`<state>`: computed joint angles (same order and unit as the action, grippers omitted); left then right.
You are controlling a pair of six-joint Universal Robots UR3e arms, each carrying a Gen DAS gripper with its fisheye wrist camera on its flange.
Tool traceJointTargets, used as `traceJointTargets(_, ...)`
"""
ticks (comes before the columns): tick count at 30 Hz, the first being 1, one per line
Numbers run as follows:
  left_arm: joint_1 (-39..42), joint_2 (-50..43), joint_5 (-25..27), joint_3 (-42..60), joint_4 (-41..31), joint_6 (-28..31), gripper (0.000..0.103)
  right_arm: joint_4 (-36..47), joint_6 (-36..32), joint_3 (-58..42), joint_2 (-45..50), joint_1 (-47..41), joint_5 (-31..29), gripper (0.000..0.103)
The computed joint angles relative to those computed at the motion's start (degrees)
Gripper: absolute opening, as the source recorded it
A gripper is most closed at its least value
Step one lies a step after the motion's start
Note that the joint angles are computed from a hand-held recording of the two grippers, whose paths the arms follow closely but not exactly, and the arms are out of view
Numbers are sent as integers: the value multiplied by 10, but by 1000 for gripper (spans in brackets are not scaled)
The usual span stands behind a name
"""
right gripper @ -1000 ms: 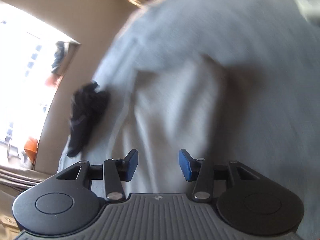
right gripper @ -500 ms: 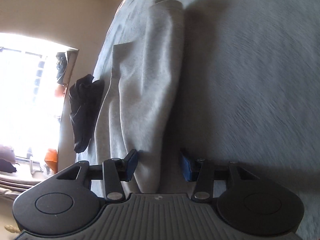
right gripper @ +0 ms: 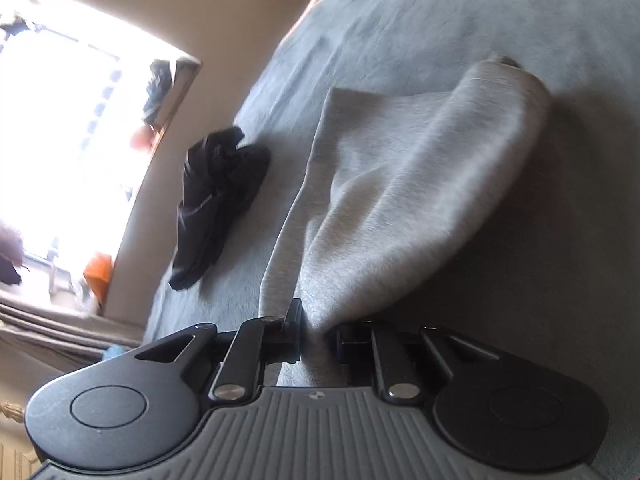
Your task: Fold clothes
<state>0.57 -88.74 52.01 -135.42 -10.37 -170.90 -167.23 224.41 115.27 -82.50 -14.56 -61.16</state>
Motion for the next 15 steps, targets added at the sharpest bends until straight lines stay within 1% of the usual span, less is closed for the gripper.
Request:
traceJointTargets(1, 35, -18, -49, 12, -45, -11, 20, 34, -1, -37, 17, 7, -2, 18)
traceJointTargets(2, 66, -40, -94, 30, -96, -19, 20, 53, 9, -69, 39, 12, -1, 19)
traceJointTargets(3, 91, -58, -133, 36, -130, -23, 19, 59, 19, -78, 50, 16, 0, 21)
traceJointTargets(6, 124, -76, -179, 32, -167, -15, 20, 64, 28, -117, 91, 34, -7, 32)
traceJointTargets(8, 119, -65, -171, 14, -139, -14, 20, 70, 33, -144, 117, 46, -11, 32)
traceJointTargets(9, 109, -67, -163, 18, -120, -19, 20, 64, 24, -141, 117, 52, -22, 31)
traceJointTargets(12, 91, -56, -145, 8, -84, -15, 20, 54, -14, -114, 90, 60, -49, 17)
traceJointTargets(13, 86, -57, -145, 14, -87, -4, 20, 53, -23, -97, 70, 57, -54, 13)
traceJointTargets(15, 81, -31, -144, 9, -110, 40, 21, 63, -47, -60, 16, 45, -71, 11)
